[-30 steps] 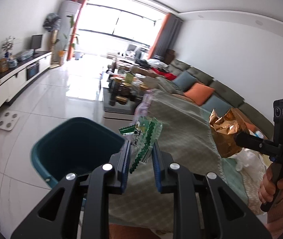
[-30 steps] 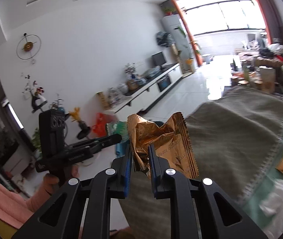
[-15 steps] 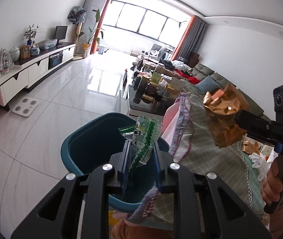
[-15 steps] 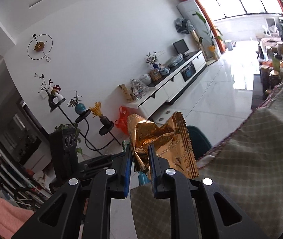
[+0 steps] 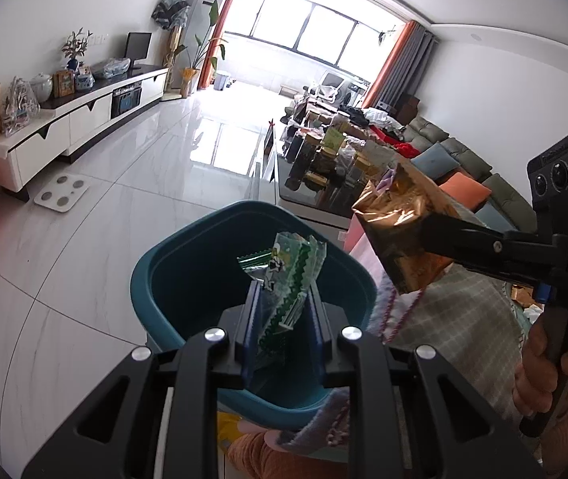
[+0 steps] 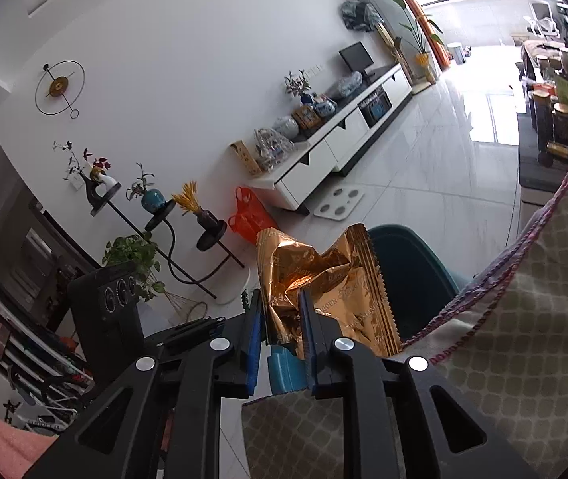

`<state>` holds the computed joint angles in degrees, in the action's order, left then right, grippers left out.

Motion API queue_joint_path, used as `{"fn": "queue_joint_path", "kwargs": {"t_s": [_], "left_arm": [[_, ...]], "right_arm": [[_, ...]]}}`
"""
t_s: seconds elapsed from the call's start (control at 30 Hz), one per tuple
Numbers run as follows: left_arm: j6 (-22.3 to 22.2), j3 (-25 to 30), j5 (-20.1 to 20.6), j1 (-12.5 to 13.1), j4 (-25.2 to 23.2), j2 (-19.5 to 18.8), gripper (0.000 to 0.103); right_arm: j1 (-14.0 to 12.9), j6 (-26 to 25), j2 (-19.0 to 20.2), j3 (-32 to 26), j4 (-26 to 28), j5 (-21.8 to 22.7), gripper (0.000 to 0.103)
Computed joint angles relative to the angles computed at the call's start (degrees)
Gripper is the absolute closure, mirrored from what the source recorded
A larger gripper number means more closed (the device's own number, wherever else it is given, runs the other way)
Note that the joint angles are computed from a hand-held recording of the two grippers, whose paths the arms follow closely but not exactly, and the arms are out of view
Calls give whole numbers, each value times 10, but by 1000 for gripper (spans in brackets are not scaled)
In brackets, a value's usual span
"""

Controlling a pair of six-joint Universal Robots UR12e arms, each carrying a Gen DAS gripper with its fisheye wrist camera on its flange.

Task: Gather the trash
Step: 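Open both tools to drop the wrapper and foil bag into the bin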

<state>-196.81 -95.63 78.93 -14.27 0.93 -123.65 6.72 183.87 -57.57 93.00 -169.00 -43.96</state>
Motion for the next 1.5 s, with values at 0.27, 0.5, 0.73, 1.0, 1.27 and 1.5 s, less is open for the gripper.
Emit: {"fn": "queue_joint_path", "kwargs": {"t_s": [0.27, 0.5, 0.73, 1.0, 1.27, 1.5], "left_arm": [[0, 14, 6, -1, -27, -8, 79], [-6, 23, 10, -2, -45, -13, 72], [-14, 28, 6, 4, -58, -21, 63], [-10, 17, 12, 1, -28, -14, 54], [32, 3, -3, -17, 37, -1, 44], [82, 16, -60, -44, 51, -3, 44]], "right_arm": [[10, -7, 11, -23, 46, -22, 81], [15, -11, 15, -34, 76, -31, 77], [13, 5, 11, -24, 67, -41, 72], [8, 13, -3, 0, 34, -54, 64], [-4, 6, -48, 66, -64, -84, 49], [-26, 19, -98, 140, -157, -126, 45]]}}
